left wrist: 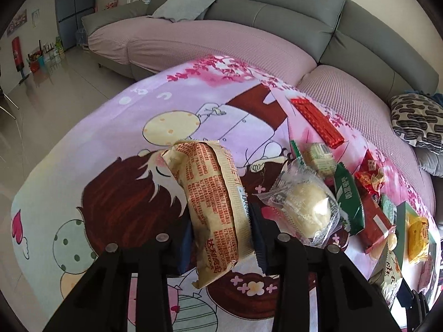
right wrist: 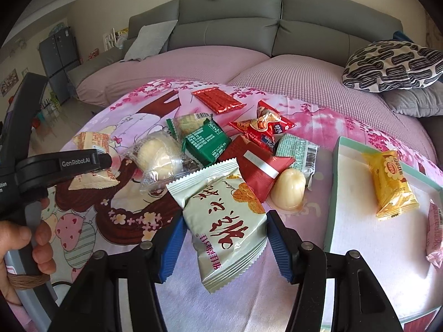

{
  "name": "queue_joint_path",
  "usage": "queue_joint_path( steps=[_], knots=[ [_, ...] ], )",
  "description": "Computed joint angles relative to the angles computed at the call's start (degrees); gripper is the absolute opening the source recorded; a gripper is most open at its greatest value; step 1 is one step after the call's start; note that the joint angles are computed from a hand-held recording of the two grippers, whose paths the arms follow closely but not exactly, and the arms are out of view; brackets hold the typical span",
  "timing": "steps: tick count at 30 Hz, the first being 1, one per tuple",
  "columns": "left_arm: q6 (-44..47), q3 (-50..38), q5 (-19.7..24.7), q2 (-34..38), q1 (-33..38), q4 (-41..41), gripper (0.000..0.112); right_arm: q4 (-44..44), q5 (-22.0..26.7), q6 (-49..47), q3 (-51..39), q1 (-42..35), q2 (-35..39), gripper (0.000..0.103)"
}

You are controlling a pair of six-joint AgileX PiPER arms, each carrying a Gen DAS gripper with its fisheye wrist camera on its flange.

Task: Organize snacks
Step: 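Carry both held bags over the teal tray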

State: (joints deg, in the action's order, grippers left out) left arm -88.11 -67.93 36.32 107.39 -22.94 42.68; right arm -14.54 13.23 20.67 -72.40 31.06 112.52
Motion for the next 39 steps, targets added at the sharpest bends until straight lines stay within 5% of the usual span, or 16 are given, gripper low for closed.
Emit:
queue_joint_path(
  steps=[16, 39],
  knots=[
    [4.80, -13.08, 6.77, 2.62, -11.34, 2.71, 0.039, 7.11, -3.92, -4.95, 7.18, -8.41, -7.20, 0.061],
    [35.18, -59.24, 16.41, 29.12, -27.24, -12.67, 0.039, 10.34, -6.30, -8.06, 18.31, -36.28, -16.38, 0.061]
  ],
)
